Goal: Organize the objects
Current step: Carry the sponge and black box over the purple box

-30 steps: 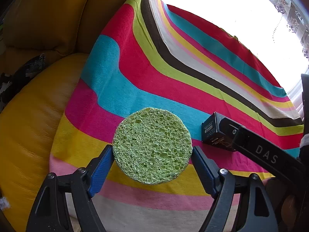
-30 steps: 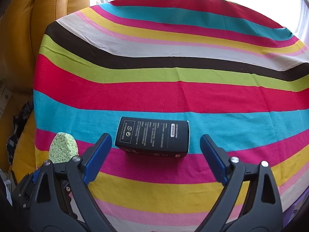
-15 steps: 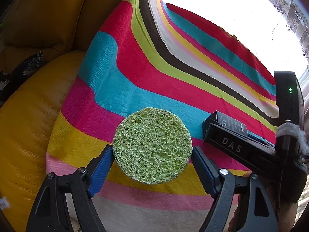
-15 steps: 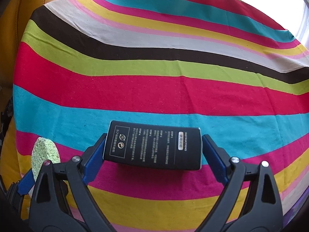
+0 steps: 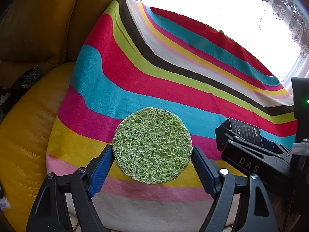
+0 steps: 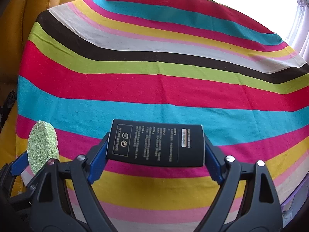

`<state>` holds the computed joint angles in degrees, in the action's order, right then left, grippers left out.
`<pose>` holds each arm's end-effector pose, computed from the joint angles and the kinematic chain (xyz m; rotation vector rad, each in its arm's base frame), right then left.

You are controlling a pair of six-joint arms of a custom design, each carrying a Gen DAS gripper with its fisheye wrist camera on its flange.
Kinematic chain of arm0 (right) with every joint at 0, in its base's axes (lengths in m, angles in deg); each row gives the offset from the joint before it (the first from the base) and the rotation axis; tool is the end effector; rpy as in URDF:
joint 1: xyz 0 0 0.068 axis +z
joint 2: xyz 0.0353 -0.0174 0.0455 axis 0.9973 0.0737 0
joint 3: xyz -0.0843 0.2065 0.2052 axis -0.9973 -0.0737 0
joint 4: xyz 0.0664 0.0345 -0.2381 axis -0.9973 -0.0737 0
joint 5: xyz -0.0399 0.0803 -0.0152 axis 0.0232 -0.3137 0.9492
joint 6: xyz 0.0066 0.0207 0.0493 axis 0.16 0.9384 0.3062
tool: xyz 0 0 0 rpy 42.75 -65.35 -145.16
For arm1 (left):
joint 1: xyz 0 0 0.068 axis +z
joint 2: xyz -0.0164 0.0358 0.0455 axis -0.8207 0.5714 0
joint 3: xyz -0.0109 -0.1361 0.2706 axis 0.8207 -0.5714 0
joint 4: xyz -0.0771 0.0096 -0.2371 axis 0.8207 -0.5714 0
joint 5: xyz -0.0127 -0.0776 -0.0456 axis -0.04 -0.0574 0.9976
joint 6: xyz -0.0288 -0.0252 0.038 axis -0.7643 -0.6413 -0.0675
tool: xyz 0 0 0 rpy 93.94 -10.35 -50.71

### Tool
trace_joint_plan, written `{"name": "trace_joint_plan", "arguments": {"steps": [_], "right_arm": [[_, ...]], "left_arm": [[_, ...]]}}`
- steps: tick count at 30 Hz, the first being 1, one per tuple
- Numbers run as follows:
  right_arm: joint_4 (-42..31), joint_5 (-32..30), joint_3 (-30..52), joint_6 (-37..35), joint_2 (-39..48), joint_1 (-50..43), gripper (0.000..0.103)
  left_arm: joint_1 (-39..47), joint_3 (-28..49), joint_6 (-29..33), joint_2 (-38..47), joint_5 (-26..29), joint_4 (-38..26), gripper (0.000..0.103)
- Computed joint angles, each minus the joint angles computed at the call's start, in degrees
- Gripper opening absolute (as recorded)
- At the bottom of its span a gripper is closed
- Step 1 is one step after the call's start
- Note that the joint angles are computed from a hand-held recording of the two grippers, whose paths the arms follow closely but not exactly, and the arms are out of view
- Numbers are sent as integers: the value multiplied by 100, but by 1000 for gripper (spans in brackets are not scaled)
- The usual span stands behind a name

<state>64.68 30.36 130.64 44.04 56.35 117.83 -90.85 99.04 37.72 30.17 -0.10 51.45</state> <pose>0.3019 0.1766 0.2180 -0.1090 2.5340 -0.0219 0.2679 -0.1811 0.1980 -0.2159 2.4967 -0.2166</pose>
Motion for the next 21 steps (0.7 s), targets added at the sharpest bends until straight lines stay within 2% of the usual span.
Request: {"name": "trace_joint_plan", "arguments": {"steps": [10,21], "right_arm": [[-201,51,-869,54,-1333,-192,88],[-915,-189,-1791,-251,-3026,-1012,88]], "left_arm": [[-788,167,-275,-307,-312,-462,81],[-1823,870,-442,-4,-445,-982,81]]}}
